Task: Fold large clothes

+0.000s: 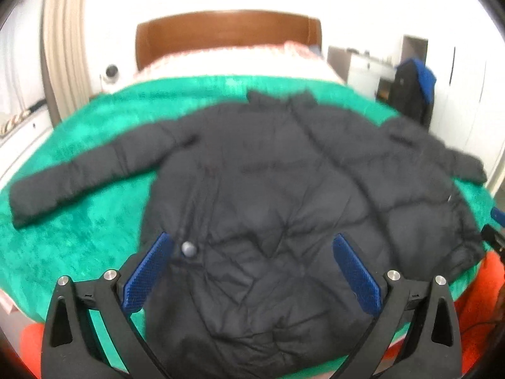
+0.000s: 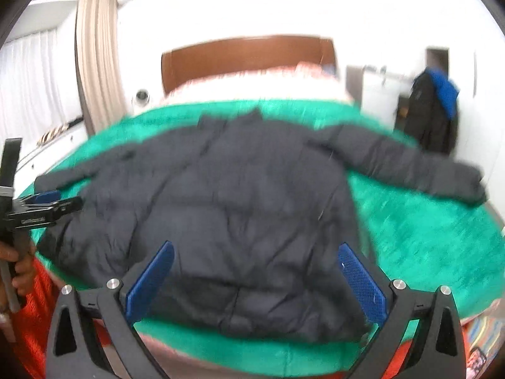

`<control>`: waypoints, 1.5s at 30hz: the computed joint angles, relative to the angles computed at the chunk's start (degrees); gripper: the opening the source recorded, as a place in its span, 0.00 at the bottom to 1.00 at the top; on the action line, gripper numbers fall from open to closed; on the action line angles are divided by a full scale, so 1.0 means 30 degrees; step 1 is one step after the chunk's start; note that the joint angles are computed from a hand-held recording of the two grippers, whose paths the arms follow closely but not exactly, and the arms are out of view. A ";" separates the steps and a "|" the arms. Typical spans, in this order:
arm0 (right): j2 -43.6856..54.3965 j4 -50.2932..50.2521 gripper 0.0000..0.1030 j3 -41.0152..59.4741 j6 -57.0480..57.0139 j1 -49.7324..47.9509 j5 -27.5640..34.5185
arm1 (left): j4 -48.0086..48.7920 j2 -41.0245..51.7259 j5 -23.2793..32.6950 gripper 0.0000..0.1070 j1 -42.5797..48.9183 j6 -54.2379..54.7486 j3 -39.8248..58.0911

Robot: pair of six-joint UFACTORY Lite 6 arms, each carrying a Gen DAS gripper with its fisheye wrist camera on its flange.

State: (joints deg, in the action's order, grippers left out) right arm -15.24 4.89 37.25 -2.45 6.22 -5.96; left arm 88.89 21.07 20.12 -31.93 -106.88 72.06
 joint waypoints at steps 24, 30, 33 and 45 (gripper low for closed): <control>0.2443 -0.8453 0.99 0.0758 0.7924 -0.0507 -0.0319 | 0.0521 -0.0187 0.2598 0.96 -0.0936 -0.1742 -0.0180; 0.2608 -0.7845 0.99 0.0839 0.7346 -0.0453 -0.0263 | 0.0479 -0.0159 0.2848 0.96 -0.1194 -0.1584 -0.0218; 0.2595 -0.7502 0.99 0.0791 0.6906 -0.0403 -0.0341 | 0.0578 -0.0211 0.2956 0.96 -0.1254 -0.1643 -0.0244; 0.2706 -0.6966 0.99 0.0791 0.6306 -0.0132 -0.0342 | 0.0447 -0.0082 0.3092 0.96 -0.1081 -0.1675 -0.0133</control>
